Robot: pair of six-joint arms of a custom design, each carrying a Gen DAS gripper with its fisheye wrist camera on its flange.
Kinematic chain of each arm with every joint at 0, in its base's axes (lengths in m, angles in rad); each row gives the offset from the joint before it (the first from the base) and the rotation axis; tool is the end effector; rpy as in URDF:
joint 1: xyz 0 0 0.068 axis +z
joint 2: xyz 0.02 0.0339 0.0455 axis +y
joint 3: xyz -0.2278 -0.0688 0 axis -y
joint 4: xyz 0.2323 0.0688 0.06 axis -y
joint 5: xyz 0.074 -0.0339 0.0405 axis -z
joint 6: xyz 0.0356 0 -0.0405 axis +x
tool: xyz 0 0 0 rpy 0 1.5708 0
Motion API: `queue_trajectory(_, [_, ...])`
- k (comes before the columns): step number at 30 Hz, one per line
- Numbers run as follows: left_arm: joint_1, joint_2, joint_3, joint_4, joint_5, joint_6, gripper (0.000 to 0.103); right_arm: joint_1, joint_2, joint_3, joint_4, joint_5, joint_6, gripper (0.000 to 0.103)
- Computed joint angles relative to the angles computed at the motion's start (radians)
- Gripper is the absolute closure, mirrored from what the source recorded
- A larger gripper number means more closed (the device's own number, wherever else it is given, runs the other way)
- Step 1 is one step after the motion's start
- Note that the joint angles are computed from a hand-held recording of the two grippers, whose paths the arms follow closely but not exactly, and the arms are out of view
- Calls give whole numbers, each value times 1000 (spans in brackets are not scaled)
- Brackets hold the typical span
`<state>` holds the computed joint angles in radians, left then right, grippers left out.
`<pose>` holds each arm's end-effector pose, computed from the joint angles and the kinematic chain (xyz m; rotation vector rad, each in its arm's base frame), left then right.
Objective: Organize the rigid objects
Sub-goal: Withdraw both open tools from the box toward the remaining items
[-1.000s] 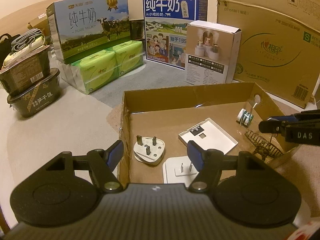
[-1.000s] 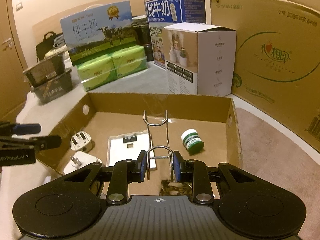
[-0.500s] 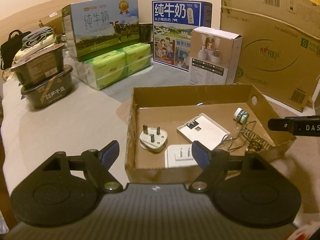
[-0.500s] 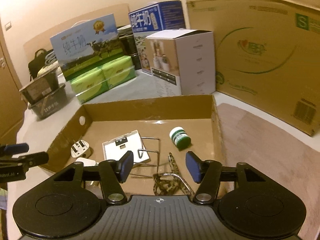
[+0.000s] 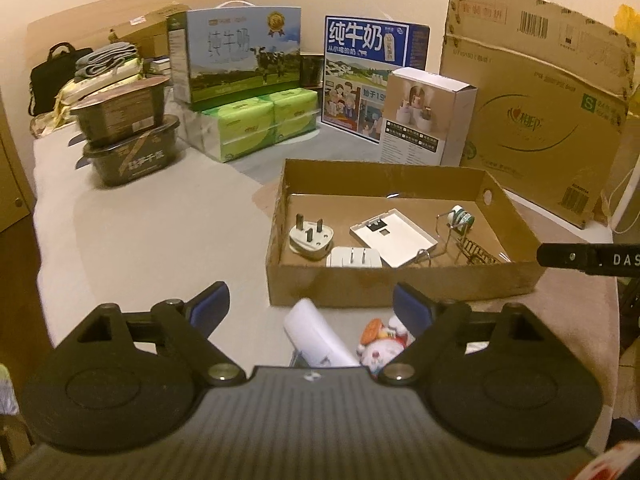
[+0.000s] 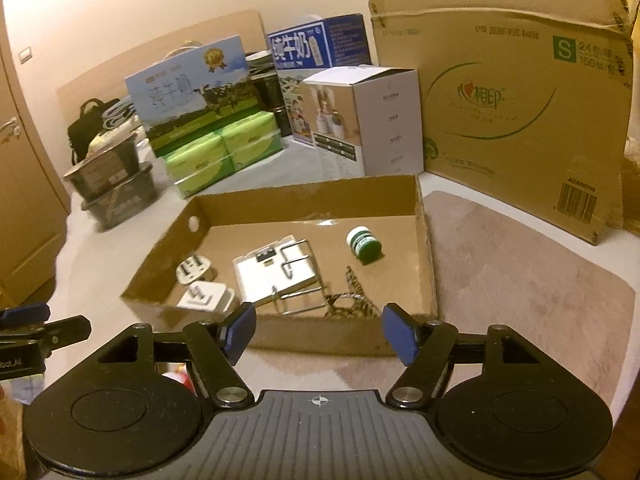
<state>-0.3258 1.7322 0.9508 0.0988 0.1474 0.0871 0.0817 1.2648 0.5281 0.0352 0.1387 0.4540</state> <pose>0.3285 -0.1165 0.1484 0.5409 2.1955 -0.2937 0.2468 0.0153 0.1486 0.4912 2.2135 0.1266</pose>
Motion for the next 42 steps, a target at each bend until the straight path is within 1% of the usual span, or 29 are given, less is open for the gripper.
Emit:
queue_trajectory(3, [8,-69,-68,2,1,-8,10,42,-74,-29,-48,29,14,28])
queue_trajectory(10, [26,-200,-206,-4,9,-23,5,152,-230,-110,-159,95,87,21])
queue_trajectory(15, [34,-262,-281,-13,4,-35,3,207,-327,-163,-240,112,147,19])
queue_trajectory(21, [32,-302,-342,-24,-1,-25,3,298,-433,-210,-335,184,212,18])
queue_trajectory(25, [26,-312,-371,-30,-7,-20,3,344,-474,-230,-380,213,246,18])
queue_trajectory(31, [23,-312,-394,-35,-4,-16,3,392,-497,-251,-409,238,277,18])
queue_trajectory(42, [25,-293,-397,-34,0,-5,3,415,-516,-272,-425,242,280,18])
